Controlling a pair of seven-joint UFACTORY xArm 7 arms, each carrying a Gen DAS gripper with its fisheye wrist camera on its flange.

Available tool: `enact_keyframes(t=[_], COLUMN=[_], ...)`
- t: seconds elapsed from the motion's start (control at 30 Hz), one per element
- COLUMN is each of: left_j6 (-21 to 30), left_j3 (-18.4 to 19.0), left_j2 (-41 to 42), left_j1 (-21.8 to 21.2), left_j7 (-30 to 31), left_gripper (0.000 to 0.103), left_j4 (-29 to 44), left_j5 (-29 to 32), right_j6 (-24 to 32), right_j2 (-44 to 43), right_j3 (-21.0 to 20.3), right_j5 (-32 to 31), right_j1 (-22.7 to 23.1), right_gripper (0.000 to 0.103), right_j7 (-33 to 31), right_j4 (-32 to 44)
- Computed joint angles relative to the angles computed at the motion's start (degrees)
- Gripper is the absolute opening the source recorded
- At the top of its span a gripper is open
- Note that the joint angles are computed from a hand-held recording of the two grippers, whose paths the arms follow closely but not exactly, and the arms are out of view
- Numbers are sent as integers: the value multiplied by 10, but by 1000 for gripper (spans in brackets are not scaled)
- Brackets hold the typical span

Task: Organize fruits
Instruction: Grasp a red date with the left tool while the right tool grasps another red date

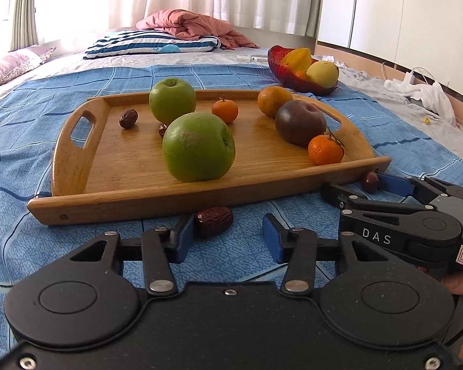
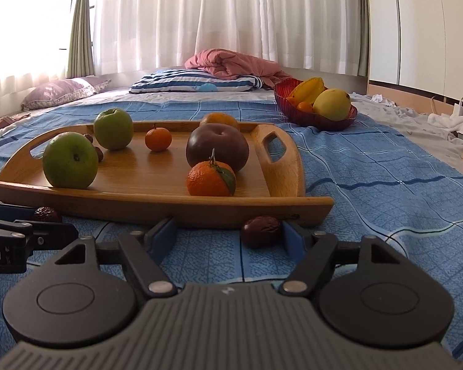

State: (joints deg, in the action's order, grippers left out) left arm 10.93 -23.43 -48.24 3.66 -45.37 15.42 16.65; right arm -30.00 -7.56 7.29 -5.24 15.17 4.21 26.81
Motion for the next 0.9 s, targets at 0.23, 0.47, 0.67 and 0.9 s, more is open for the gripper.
enact_keyframes(t=[0.23, 0.47, 0.67, 0.9], left_j6=[18, 35, 38, 34], left_j3=[2, 1, 1, -9], left_j2=[0, -1, 7, 27], left_j1=[-5, -6, -3, 11], left_j7=[-4, -15, -22, -29], left_gripper=[37, 30, 27, 25], left_j4=[7, 15, 23, 37], left_j5=[-1, 3, 10, 25], right_j6=[13, 13, 18, 14], right_j2=[-18, -33, -40, -44], right_j3=[-4, -34, -29, -45], right_j5=[-16, -74, -67, -97], right_j1=[0, 6, -1, 4], right_gripper=[56, 48, 35, 34], right_j7=[6, 54, 53, 77], right_j4=[-5, -14, -20, -23])
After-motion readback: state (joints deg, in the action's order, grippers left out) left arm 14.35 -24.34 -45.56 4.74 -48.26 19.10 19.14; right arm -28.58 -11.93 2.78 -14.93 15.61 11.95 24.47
